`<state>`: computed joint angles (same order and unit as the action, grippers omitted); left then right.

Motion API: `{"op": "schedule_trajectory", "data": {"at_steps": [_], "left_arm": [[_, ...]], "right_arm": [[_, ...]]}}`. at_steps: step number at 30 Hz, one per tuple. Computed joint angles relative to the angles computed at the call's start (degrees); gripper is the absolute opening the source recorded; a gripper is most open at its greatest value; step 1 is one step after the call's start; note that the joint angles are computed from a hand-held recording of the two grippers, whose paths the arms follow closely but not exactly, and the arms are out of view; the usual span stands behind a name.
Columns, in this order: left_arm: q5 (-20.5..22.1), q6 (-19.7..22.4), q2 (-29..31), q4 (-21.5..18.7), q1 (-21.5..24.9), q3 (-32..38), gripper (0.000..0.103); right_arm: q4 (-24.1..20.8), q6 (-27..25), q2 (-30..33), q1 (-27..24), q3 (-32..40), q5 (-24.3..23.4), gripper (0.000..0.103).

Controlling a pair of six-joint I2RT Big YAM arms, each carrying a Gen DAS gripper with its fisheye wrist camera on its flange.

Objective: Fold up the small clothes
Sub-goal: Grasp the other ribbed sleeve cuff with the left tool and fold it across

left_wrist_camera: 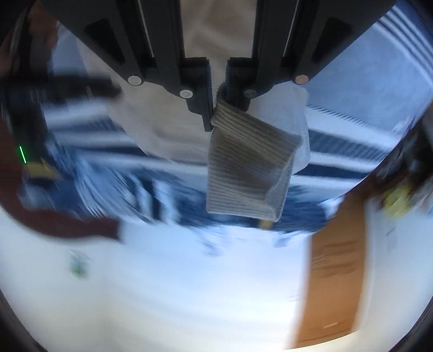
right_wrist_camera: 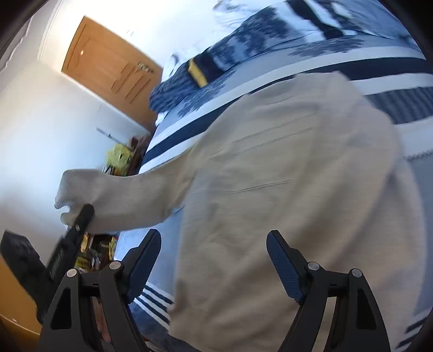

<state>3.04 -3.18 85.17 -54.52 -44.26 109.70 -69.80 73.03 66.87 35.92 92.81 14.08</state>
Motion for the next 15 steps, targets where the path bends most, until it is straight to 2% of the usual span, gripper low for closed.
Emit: {"op": "schedule_trajectory", "data": {"at_steps": [1,3,5,7,10,13,15], "left_arm": [[0.35,2.18,0.0,-0.9,-1.77,-0.48,0.007],[4.13,6.51,1.88,-6.26,-4.86,0.06,0.007],[6.81,8.43,4.34,-11.29,-6.78,0.85,0.007],[4.83,12.07,6.19,-14.55,-9.42,0.66,0.007],[0.93,17.38,6.5,-14.8,-11.49,-1.37,0.008],[1.61,19.82,6.52,-14.4,-11.22,-2.28,0.008],[3.04,20.79,6.6,-15.51,-10.04,-1.81,0.008]], "right_arm": [[0.4,0.47,-2.11,-0.09,-2.07,0.26,0.085],[0.87,1.34,-5.58,-0.56,-5.36,0.21,0.085],[2.24,2.34,-8.98,-2.05,-9.42,-1.35,0.085],[4.59,3.88,-13.33,-4.0,-14.79,-3.31,0.085],[8.7,5.89,-18.04,-6.91,-21.58,-7.51,0.085],[13.62,8.32,-20.89,-9.18,-27.2,-11.93,0.086],[15.87,8.06,-20.98,-10.31,-28.63,-14.53,0.086]]}}
